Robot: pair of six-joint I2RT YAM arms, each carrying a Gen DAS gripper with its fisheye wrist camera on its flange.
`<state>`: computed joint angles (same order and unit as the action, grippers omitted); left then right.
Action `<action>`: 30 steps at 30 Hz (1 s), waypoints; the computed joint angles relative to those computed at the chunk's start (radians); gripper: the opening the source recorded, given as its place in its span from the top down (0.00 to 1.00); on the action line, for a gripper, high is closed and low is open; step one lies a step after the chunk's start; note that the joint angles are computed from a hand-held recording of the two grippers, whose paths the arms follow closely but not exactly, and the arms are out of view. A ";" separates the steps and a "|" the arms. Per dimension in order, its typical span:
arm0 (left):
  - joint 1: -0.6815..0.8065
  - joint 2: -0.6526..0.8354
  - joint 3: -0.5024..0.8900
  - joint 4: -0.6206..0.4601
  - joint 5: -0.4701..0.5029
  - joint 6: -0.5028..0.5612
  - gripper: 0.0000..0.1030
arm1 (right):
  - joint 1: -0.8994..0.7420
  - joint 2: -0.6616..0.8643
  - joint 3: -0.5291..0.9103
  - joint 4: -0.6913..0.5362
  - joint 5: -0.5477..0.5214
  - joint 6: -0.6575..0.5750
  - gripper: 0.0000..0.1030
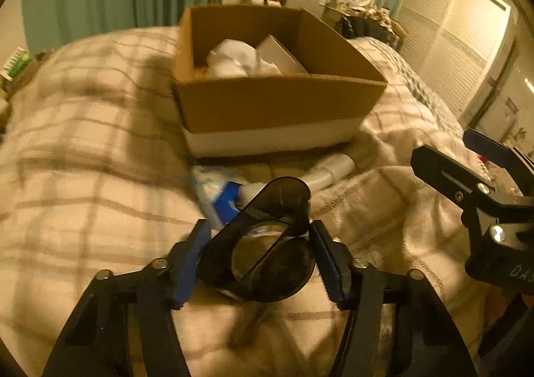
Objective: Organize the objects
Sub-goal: 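Grasp the black cup with the left tool, then grasp the white plush toy with the right tool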
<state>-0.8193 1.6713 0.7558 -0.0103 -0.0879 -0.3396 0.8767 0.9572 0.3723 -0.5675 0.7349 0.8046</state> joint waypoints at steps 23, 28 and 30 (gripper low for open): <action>0.165 -0.213 -0.085 -0.044 -0.018 0.070 0.67 | -0.067 0.604 0.132 0.406 -0.401 -0.163 0.11; 0.151 -0.229 -0.100 -0.046 -0.017 0.062 0.68 | -0.069 0.629 0.134 0.414 -0.432 -0.167 0.19; 0.141 -0.243 -0.110 -0.050 -0.025 0.056 0.69 | -0.059 0.628 0.128 0.424 -0.458 -0.170 0.34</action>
